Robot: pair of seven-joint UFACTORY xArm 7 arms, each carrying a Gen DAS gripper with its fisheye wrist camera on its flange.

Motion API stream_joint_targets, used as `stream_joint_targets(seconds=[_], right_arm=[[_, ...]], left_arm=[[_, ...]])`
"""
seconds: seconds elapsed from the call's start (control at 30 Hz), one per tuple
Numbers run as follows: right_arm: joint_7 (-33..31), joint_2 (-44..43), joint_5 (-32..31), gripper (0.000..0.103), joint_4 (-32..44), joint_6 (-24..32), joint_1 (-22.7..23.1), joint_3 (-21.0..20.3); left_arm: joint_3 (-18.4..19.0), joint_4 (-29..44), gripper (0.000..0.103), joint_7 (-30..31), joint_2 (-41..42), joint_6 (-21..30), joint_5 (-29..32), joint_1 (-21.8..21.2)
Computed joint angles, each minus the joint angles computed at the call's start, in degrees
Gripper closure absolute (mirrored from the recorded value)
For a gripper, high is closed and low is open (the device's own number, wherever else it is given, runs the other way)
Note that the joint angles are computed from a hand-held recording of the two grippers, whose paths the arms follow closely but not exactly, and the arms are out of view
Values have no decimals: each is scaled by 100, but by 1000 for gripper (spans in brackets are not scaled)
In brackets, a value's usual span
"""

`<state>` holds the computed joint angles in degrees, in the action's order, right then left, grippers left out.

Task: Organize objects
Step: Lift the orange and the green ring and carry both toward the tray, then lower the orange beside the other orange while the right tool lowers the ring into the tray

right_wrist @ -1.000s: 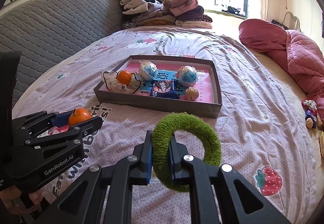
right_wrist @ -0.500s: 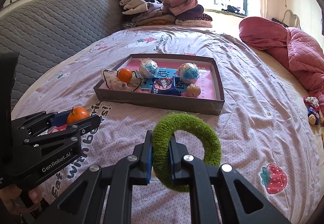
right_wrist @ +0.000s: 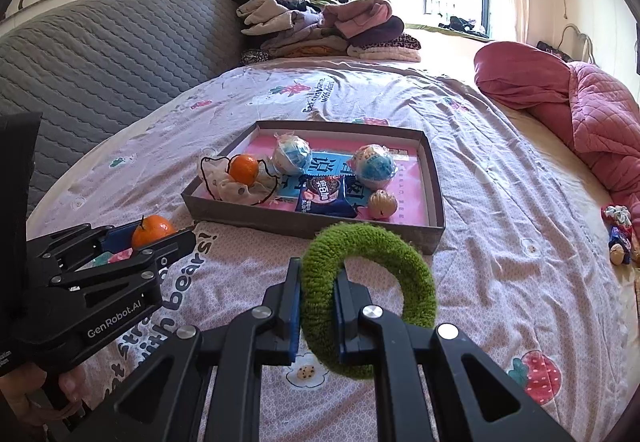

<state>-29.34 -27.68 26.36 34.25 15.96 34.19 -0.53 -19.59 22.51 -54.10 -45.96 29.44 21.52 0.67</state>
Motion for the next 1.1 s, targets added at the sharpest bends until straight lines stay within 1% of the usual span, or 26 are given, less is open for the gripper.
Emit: stream_joint_targets(seconds=[0.23, 0.47, 0.67, 0.8, 0.87, 0.93, 1.1], right_arm=[[-112, 203, 33, 90, 382, 20, 4, -29], [-221, 468, 89, 90, 772, -23, -96, 8], [-338, 751, 117, 90, 1149, 42, -227, 64], [-350, 980, 23, 90, 1460, 35, -408, 200], [-541, 1091, 190, 90, 1662, 125, -364, 129], [-746, 1197, 350, 90, 1847, 280, -367, 106], [-809, 1462, 372, 90, 2103, 267, -625, 321]], left_arm=[[51, 265, 64, 106, 175, 34, 87, 101], [232, 596, 64, 284, 455, -235, 126, 267], [214, 1049, 64, 400, 803, -352, 278, 526], [208, 1457, 64, 468, 1104, -362, 437, 712], [235, 1672, 64, 523, 1270, -344, 511, 747], [213, 1855, 64, 501, 1421, -320, 639, 826], [275, 2105, 64, 341, 1721, -396, 852, 886]])
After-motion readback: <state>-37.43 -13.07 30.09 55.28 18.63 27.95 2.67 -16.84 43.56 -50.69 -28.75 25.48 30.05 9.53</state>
